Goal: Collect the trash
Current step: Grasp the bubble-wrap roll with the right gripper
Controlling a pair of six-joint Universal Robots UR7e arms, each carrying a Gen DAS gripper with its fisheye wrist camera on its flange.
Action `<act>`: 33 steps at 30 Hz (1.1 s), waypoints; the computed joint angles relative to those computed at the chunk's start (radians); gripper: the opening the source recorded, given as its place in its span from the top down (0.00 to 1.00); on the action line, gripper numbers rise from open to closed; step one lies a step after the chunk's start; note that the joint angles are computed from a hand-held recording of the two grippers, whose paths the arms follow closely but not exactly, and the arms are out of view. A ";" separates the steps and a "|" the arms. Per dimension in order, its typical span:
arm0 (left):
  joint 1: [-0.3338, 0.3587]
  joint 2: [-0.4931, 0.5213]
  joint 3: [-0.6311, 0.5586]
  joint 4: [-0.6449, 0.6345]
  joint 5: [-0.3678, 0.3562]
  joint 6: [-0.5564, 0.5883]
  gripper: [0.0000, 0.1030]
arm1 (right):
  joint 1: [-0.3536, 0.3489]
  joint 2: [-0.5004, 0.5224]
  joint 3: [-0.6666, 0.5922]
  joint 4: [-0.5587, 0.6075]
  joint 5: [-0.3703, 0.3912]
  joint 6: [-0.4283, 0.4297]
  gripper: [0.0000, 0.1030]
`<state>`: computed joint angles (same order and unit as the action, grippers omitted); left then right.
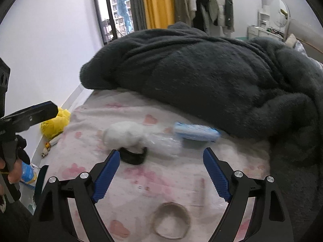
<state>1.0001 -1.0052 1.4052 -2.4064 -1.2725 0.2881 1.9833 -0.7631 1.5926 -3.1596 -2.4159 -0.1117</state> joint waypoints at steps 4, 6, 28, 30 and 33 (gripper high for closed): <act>0.001 0.022 -0.003 0.025 -0.021 -0.019 0.04 | -0.017 -0.021 0.024 0.005 -0.002 0.029 0.17; 0.003 0.033 -0.008 0.043 -0.036 -0.035 0.04 | -0.026 -0.029 0.035 0.006 -0.004 0.039 0.17; 0.002 0.124 -0.002 0.074 -0.049 -0.103 0.05 | -0.095 -0.107 0.138 0.087 0.003 0.173 0.59; 0.003 0.128 -0.003 0.064 -0.052 -0.117 0.05 | -0.094 -0.111 0.144 0.084 -0.002 0.170 0.63; 0.008 0.133 -0.009 0.060 -0.063 -0.141 0.06 | -0.092 -0.124 0.161 0.077 -0.003 0.168 0.65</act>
<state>1.0079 -0.8719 1.3965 -2.3464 -1.3350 0.1474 1.8910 -0.8868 1.7532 -3.0828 -2.4193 0.0560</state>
